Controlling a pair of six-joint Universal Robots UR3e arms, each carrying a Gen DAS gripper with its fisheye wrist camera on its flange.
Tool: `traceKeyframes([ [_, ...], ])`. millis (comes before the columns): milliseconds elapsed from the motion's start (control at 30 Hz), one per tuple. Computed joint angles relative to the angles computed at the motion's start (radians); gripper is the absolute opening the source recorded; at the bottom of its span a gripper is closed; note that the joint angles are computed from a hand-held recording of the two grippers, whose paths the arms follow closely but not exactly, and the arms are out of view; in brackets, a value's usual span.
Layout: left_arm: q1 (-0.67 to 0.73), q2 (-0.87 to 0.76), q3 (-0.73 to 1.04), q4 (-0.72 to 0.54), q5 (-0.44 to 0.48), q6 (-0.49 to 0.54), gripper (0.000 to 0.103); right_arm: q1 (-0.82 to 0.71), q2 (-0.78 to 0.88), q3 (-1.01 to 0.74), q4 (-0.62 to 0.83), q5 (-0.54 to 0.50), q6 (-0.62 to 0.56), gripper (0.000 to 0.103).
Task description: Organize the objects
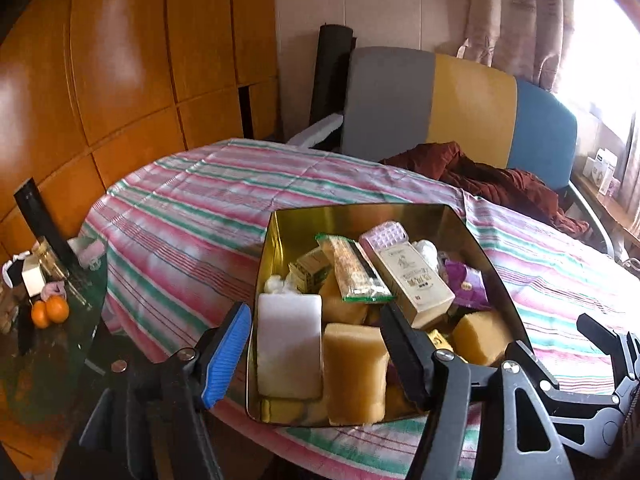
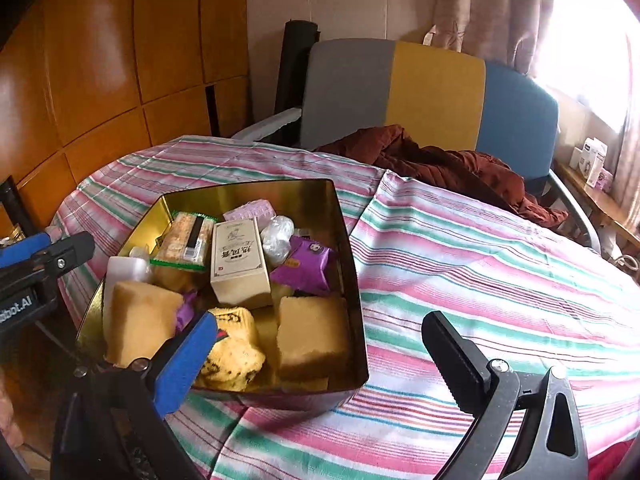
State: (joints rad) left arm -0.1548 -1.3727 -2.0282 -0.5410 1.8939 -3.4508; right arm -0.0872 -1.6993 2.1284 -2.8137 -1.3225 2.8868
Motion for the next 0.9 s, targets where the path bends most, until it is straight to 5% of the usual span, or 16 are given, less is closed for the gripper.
traceKeyframes([
  [900,0.022,0.023,-0.052,0.052,-0.072,0.048,0.066,0.035,0.007,-0.007,-0.001,-0.026,0.009,0.103],
])
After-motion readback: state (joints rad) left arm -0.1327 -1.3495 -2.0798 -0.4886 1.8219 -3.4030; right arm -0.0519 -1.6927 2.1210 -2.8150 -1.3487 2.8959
